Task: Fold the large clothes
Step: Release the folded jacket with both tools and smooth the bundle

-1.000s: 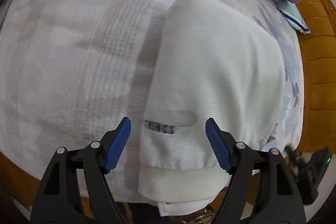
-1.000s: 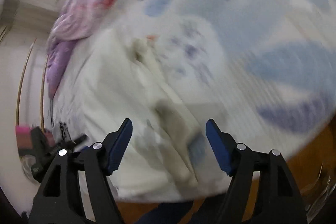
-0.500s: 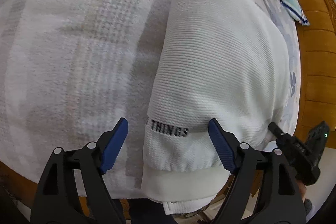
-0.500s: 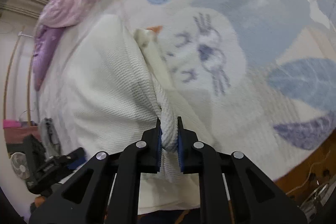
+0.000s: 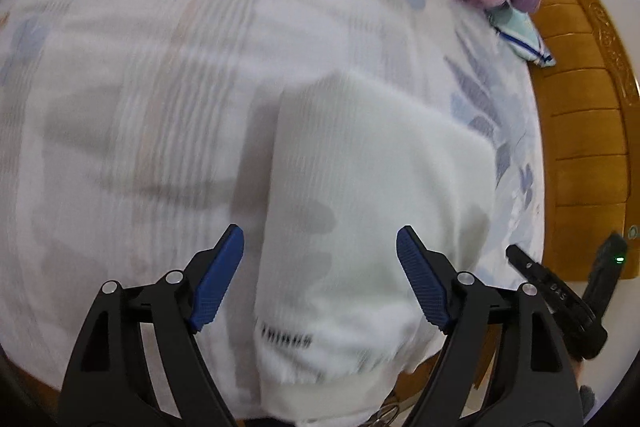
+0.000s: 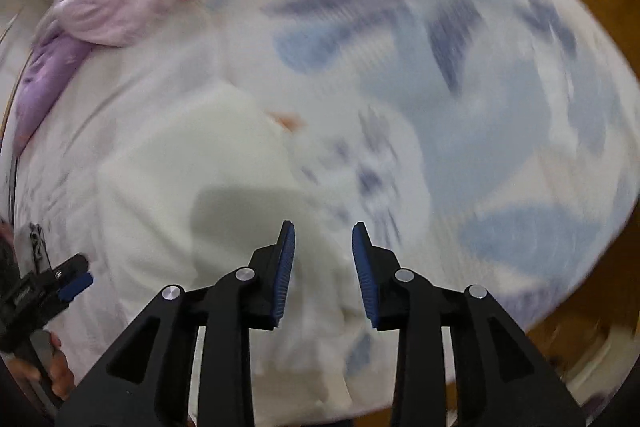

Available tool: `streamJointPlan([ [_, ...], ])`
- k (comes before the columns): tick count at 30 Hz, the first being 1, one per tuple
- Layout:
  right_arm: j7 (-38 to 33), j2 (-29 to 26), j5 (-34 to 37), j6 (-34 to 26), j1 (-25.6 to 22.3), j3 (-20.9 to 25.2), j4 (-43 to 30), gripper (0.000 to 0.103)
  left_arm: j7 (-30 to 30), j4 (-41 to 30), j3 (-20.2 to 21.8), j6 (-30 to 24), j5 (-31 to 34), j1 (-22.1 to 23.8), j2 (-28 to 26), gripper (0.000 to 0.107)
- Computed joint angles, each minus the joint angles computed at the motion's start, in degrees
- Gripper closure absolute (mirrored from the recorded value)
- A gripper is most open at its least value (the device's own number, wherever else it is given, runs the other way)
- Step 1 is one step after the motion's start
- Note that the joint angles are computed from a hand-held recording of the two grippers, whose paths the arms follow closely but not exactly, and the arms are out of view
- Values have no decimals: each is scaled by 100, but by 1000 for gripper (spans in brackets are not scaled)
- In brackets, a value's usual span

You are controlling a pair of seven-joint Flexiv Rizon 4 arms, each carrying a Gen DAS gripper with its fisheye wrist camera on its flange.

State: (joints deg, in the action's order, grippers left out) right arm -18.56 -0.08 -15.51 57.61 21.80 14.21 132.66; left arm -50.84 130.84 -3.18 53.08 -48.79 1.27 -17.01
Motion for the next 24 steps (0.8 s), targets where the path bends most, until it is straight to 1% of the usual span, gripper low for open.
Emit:
streamJointPlan([
  [1, -205, -228, -102, 258, 19, -47, -156, 87, 56, -65, -36, -11, -5, -5, -50, 29],
  [2, -494, -505, -28, 466, 42, -76, -369, 92, 106, -111, -82, 38, -20, -39, -86, 29],
  [3, -731, -666, 125, 579, 45, -69, -501, 94, 149, -197, -131, 123, 23, -96, -154, 29],
  [4, -1060, -948, 350, 814, 39, -47, -694, 95, 158, -291, -164, 148, 101, -135, -233, 29],
  [5, -1442, -1212, 628, 787, 6, 16, -934, 96, 191, -332, -180, 150, 165, -145, -292, 29],
  [7, -1871, -1608, 888, 583, -18, 44, -1280, 98, -24, -568, -120, -37, 719, -213, -528, 30],
  [8, -1981, -1756, 926, 432, -3, 25, -1407, 101, -167, -677, -85, -163, 1021, -253, -624, 30],
  [9, -2052, -1914, 879, 337, 24, -42, -1463, 103, -199, -753, -71, -74, 1331, -341, -703, 30],
  [10, -2021, -1995, 796, 399, 66, -133, -1421, 103, -155, -801, -87, 26, 1572, -400, -752, 30],
  [12, -1891, -2015, 675, 537, 96, -280, -1296, 103, -154, -887, -122, -8, 1848, -411, -850, 29],
  [13, -1771, -1990, 592, 504, 125, -355, -1267, 103, -231, -926, -122, 12, 1951, -431, -904, 29],
  [14, -1776, -2013, 654, 518, 74, -335, -1276, 103, -317, -982, -123, -18, 2046, -440, -972, 29],
  [16, -1747, -2088, 784, 588, 2, -306, -1307, 103, -375, -1030, -202, -8, 2023, -388, -1056, 29],
  [19, -1726, -2169, 656, 400, 52, -351, -1431, 103, -274, -996, -349, 41, 1810, -235, -1093, 29],
  [21, -1758, -2139, 734, 320, 8, -297, -1479, 103, -91, -835, -496, 107, 1390, -52, -1003, 29],
  [23, -1798, -2023, 906, 277, -66, -219, -1472, 103, -240, -748, -390, 137, 1293, -42, -910, 29],
  [24, -1764, -1861, 954, 112, -66, -186, -1443, 103, -413, -703, -323, 179, 1246, -49, -894, 29],
])
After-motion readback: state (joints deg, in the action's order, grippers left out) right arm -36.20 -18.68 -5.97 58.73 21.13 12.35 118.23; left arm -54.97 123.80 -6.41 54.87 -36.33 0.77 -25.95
